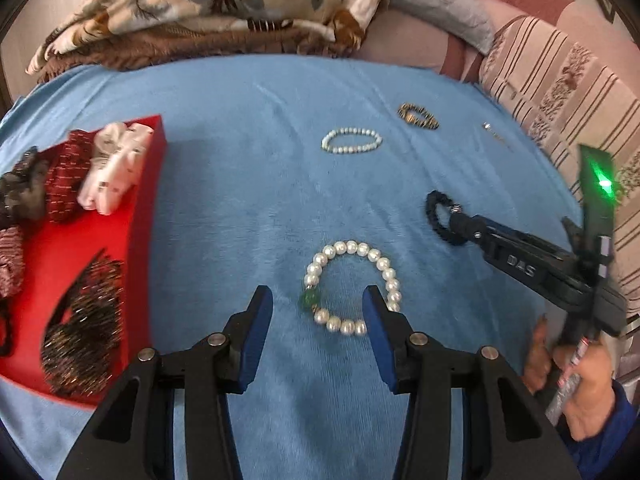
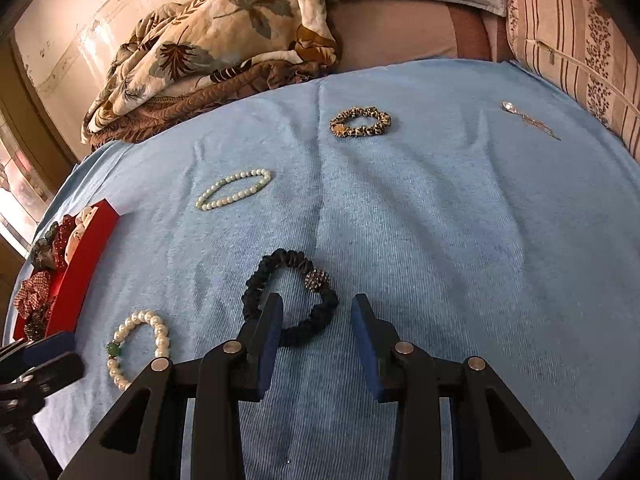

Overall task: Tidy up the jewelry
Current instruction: 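Grasp the pearl bracelet with the left tool while the right tool grasps the black beaded hair tie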

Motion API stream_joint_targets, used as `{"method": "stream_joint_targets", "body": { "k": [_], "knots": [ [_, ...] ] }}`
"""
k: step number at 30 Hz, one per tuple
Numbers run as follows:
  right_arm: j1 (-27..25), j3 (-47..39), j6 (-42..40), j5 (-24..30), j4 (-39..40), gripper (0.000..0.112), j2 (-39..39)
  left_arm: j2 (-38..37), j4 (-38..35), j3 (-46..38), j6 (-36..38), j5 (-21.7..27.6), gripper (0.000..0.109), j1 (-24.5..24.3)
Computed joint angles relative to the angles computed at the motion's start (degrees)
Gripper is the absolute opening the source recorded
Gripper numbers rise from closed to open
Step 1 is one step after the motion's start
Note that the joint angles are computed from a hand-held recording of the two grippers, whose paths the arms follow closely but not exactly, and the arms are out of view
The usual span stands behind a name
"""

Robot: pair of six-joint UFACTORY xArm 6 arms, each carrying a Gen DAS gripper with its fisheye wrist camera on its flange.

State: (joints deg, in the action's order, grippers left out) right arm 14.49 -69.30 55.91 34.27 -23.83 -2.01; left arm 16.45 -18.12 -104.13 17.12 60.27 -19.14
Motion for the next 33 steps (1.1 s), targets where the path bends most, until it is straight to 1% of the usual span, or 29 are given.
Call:
{"method": "stream_joint_targets", "body": {
  "k": [4,9,15,18,19,20,21,22,23,24,28,31,33],
  "knots": [
    [0.7,-1.1,-0.1,1.7,-1.3,0.041,0.7,3.3,1.5,-3.1,-1.8,1.4,0.046,-0.5],
    [1.3,-0.7,0.8,2.3,-0.7,0.042,0.1,3.9,2.7,-2.9,-1.8,-0.6,0.046,-1.3],
    [1.9,-1.2,1.2,3.8,-1.5,0.042,0.2,6.8,4.5,-6.5,-1.6,-0.6,0.046,-2.3],
    [1.9,-1.3,0.8,4.0,-1.5,0.041,0.4,7.0,6.5,-6.5,-1.9,-1.6,0.045,-3.2],
    [2.1,-1.5,0.9,4.4,-2.1,0.041,0.5,6.2,7.4,-5.0,-1.8,-2.7,0.034,-3.6],
    [2.2,-1.7,1.2,4.8,-2.8,0.035,0.6,5.6,8.2,-4.0,-1.7,-3.6,0.022,-3.8],
    [2.3,-2.0,1.2,5.1,-3.2,0.028,0.8,4.6,8.8,-2.6,-1.4,-4.5,0.017,-4.1],
    [2.3,-2.0,1.5,4.9,-3.8,0.024,0.8,4.3,8.9,-2.2,-1.2,-4.5,0.01,-4.2],
    [2.2,-1.6,1.4,4.1,-3.6,0.016,0.6,4.0,8.4,-2.1,-1.0,-4.0,0.009,-4.2],
    [2.1,-1.3,1.3,3.2,-3.2,0.01,0.4,3.5,7.5,-1.9,-0.7,-3.7,0.009,-4.0],
    [1.9,1.1,2.5,-0.4,-2.3,0.01,-1.3,0.5,5.5,0.7,-0.4,-4.6,0.009,-3.5],
    [2.7,2.0,5.5,-0.7,-5.6,0.009,-2.7,-2.8,2.5,2.9,0.9,-4.8,0.009,-2.5],
    [3.6,2.1,7.9,0.4,-8.9,0.009,-3.4,-5.5,0.2,4.5,2.6,-5.1,0.009,-1.4]
  ]
}}
